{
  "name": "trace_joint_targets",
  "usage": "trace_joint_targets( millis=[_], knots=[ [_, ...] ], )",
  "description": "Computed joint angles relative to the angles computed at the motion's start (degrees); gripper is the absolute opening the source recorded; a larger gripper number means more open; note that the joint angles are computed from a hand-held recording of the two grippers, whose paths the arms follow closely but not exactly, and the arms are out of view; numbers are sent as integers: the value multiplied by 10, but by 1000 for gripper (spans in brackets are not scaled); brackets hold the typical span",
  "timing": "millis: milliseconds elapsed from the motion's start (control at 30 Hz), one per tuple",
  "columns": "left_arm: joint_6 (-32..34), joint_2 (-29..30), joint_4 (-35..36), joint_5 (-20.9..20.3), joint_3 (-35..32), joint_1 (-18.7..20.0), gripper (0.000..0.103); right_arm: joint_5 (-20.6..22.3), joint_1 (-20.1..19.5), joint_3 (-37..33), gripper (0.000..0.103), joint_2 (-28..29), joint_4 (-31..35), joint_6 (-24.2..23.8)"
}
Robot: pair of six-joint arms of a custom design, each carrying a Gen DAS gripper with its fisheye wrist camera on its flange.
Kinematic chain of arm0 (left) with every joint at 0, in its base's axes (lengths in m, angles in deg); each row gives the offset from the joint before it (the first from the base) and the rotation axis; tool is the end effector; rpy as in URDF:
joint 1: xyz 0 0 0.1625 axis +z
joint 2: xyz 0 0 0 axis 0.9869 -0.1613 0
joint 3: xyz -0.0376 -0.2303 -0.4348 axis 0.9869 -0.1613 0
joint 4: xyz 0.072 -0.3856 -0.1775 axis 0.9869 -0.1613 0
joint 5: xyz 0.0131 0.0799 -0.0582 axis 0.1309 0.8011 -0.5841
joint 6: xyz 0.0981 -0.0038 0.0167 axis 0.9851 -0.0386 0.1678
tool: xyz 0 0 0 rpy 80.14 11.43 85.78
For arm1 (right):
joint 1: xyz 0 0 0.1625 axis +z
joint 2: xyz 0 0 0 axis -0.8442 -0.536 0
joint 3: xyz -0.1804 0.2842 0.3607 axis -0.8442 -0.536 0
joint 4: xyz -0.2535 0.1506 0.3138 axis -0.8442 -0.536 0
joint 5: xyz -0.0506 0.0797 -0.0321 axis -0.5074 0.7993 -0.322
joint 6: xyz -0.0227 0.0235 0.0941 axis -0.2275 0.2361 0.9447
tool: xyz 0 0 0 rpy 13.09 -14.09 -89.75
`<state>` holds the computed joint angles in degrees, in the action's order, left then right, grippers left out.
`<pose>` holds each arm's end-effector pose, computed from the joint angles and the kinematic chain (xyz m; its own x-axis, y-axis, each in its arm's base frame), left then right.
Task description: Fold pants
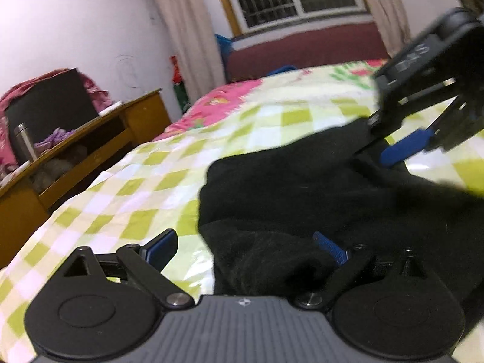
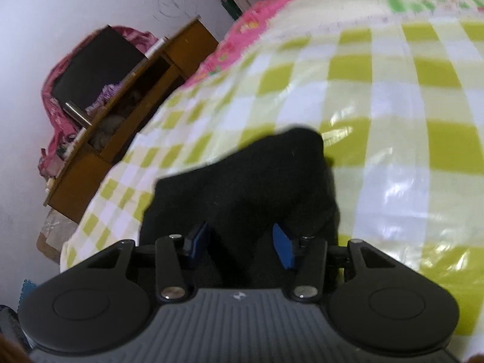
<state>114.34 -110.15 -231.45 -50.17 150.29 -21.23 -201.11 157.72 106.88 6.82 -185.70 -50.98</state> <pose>-0.1638 -0.6323 0.1708 -0.3512 0.5441 -0.7619 0.9333 0.2684 -0.2385 0.2114 -0.6639 0.1395 -0.9578 0.2510 0.1398 0.0261 0.5604 -0.8278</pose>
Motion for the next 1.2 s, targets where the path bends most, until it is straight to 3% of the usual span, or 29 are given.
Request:
trace_joint_targets(
  millis=[133,367,433,600,800,1200],
  knots=[
    [-34,-21,-56,50,57,-25,103,-64,34,54,50,-16,-68,-59],
    [-163,-89,-25,159,170,-107,103,-133,89,171,50,-42,-61,-11],
    [-206,-114,5,170,208,-130,103,-167,110,196,50,-41,-59,8],
    [-341,-194,96,185,293,-201,103,-177,151,281,50,-56,-96,92],
    [-459,-270,204,219,345,-270,103,-201,198,328,51,-43,-135,137],
    [-522,-300,260,253,384,-331,103,-237,244,349,52,-21,-148,173]
  ],
)
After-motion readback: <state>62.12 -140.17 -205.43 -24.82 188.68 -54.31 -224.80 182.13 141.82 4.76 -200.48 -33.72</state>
